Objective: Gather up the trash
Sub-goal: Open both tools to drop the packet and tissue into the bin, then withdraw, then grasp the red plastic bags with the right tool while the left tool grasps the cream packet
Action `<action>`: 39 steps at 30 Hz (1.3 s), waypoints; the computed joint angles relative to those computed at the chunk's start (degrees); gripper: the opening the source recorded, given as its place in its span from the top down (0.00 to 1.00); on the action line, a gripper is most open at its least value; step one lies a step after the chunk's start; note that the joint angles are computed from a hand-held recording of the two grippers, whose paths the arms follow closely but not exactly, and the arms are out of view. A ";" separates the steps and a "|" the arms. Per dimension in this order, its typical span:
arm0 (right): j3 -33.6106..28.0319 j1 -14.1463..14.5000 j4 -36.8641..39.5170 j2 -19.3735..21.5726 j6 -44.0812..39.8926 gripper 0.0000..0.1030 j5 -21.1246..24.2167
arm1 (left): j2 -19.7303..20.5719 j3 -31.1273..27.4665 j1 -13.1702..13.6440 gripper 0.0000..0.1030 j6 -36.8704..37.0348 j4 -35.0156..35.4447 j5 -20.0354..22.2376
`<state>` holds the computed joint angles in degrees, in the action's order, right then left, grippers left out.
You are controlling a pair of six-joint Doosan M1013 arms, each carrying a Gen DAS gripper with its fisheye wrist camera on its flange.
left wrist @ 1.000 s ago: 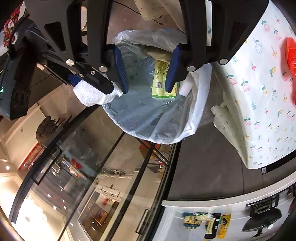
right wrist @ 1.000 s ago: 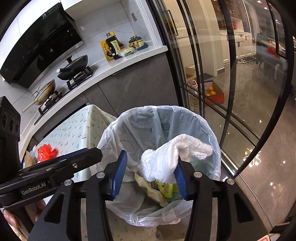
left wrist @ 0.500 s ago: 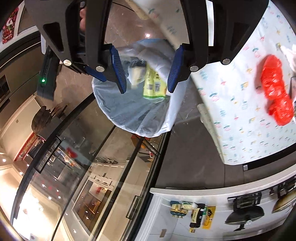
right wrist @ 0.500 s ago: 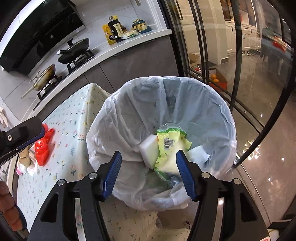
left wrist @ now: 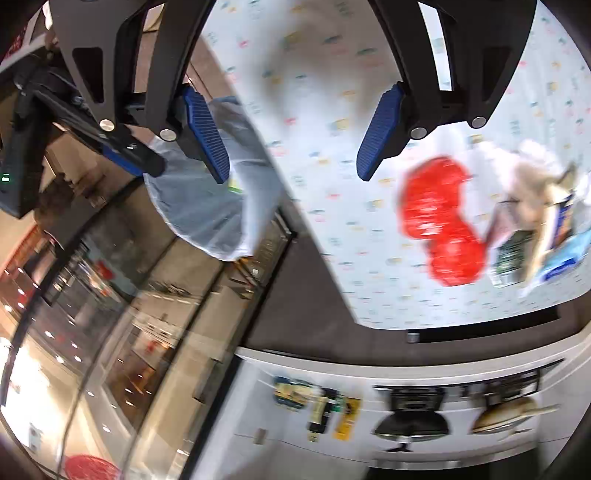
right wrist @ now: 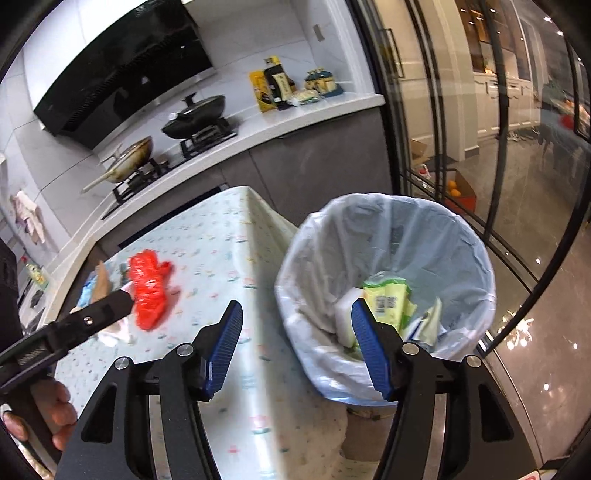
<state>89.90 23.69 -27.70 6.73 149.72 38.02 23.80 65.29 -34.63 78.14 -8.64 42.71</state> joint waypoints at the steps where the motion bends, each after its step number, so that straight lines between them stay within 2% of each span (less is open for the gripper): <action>1: -0.61 0.52 0.23 0.33 -0.50 0.42 0.20 | -0.44 0.68 0.30 0.32 -0.97 1.08 -0.30; 6: -4.07 3.00 2.07 2.73 -3.75 0.40 1.22 | -2.58 3.76 2.40 0.30 -5.83 5.87 -0.99; 8: -5.55 3.60 3.75 3.93 -5.19 0.40 1.54 | -3.34 4.91 3.28 0.19 -7.82 8.37 -1.28; 10: -6.99 4.23 5.38 5.18 -6.53 0.40 1.88 | -4.10 6.24 4.17 0.17 -9.23 11.26 -2.06; 16: -11.64 5.20 9.82 9.60 -9.73 0.40 2.96 | -4.38 7.94 6.66 0.12 -6.79 16.20 -1.86; 24: -19.26 4.60 15.67 16.72 -12.51 0.39 5.18 | -1.69 6.68 7.89 0.11 -2.00 23.09 -2.43; 31: -25.73 4.36 17.70 21.97 -15.05 0.39 8.48 | 0.45 4.61 9.53 0.12 -0.57 19.28 -2.61; 33: -27.05 4.41 17.71 23.00 -15.37 0.39 9.16 | 0.93 3.99 10.01 0.17 -0.03 17.61 -2.43; 34: -27.57 4.47 17.62 23.44 -15.49 0.39 9.37 | 1.20 3.55 10.15 0.26 0.63 16.75 -1.90; 36: -27.92 4.47 18.13 23.83 -16.19 0.41 9.41 | 1.77 2.66 10.31 0.44 2.11 15.30 -0.56; 38: -27.94 4.61 18.44 23.92 -17.15 0.56 9.23 | 1.86 2.41 10.29 0.77 2.90 14.90 0.11; 39: -27.73 4.78 17.99 23.76 -17.18 0.58 9.01 | 1.70 2.57 10.25 0.82 2.92 15.13 -0.04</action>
<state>62.17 28.47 -9.71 30.48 132.54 47.04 25.50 67.86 -24.38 81.06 6.49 42.67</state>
